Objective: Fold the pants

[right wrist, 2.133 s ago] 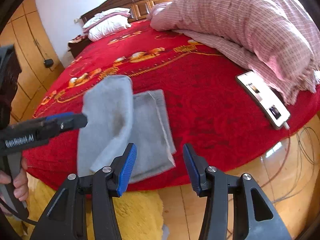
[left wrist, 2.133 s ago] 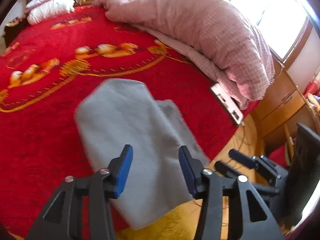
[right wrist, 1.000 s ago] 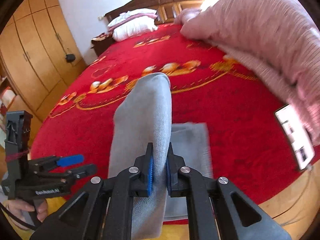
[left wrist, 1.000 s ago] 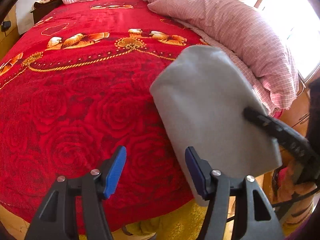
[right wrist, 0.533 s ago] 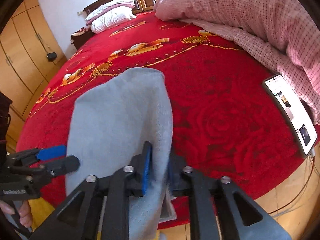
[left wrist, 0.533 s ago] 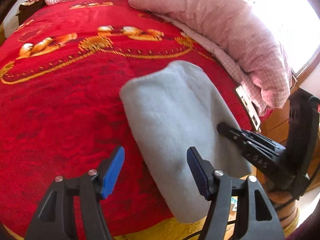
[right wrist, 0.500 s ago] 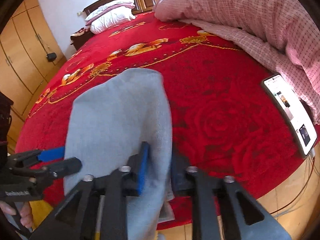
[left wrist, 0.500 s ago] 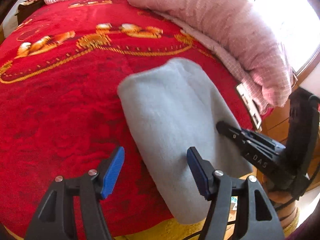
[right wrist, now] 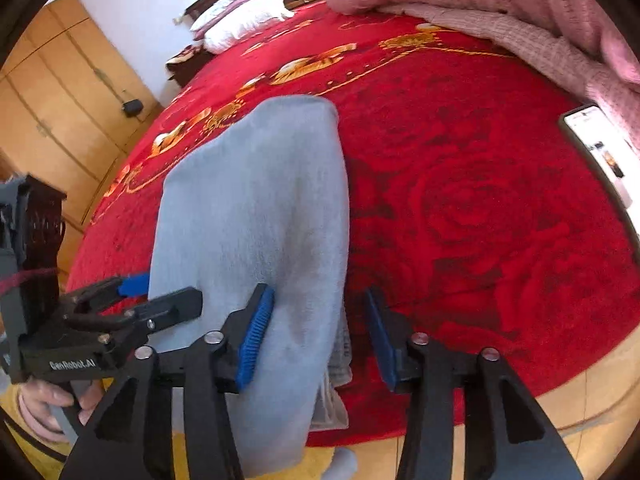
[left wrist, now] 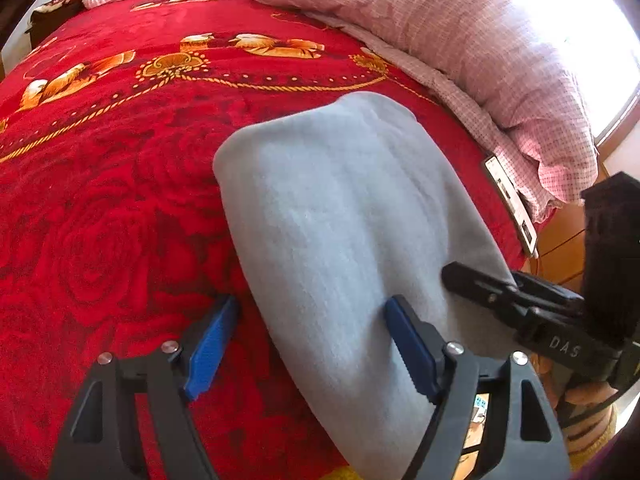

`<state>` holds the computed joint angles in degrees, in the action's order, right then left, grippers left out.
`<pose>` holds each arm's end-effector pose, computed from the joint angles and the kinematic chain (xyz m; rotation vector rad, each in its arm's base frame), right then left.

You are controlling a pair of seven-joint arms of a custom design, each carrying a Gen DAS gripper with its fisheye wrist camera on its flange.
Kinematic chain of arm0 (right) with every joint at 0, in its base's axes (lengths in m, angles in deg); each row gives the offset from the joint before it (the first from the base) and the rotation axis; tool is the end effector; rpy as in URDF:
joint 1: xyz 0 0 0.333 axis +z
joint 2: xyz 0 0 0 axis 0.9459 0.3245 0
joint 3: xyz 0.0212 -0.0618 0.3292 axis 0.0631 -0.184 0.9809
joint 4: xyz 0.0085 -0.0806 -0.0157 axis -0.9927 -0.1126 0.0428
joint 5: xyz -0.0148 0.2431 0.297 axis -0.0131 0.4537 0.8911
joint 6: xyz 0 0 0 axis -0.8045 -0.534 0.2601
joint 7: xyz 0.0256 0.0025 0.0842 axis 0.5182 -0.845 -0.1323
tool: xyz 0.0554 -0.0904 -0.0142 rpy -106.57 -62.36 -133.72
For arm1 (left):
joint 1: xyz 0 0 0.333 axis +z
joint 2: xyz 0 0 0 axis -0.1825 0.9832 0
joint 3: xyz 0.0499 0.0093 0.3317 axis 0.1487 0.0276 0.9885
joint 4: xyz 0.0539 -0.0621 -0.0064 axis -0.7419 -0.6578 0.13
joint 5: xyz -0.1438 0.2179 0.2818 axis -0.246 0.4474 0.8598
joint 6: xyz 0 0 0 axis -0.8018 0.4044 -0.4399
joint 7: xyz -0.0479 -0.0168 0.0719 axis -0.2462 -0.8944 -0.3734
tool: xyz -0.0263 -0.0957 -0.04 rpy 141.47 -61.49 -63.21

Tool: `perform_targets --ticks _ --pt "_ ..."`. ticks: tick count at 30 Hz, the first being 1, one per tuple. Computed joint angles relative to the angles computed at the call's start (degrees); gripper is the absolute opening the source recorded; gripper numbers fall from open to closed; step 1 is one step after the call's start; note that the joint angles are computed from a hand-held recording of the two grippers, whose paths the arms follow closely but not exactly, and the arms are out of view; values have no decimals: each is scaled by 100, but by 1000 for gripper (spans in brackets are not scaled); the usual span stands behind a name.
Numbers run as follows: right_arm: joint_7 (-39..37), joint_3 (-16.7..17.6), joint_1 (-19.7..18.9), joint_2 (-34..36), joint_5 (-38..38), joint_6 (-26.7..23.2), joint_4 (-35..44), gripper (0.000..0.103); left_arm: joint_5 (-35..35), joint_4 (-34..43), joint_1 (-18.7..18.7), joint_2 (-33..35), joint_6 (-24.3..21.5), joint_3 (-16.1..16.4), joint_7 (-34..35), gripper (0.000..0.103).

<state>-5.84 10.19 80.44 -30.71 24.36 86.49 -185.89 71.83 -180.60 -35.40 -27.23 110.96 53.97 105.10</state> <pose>0.4216 0.0398 0.4273 -1.9961 1.4141 -0.0205 0.3894 -0.2261 0.4682 -2.1106 1.9836 -0.7997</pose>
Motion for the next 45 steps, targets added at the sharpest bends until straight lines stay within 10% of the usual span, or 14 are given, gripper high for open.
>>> perform_targets --ticks 10,14,30,36,45 --pt "-635 -135 -34 114 723 -283 11 52 607 -27 328 159 448 -308 -520 84" --pt "-910 -248 -44 -40 1129 -478 -131 35 911 -165 381 40 705 -357 -1094 60" --pt "-1077 -417 -408 -466 1789 -1456 -312 26 -596 -517 -879 -372 1273 942 261 30" --pt "-940 -51 -19 -1052 2030 -1222 -382 26 371 -765 -211 -1305 981 607 -6 30" --pt "-701 722 1125 -527 2403 -342 204 26 1003 -1009 401 -2715 -402 1277 536 31"
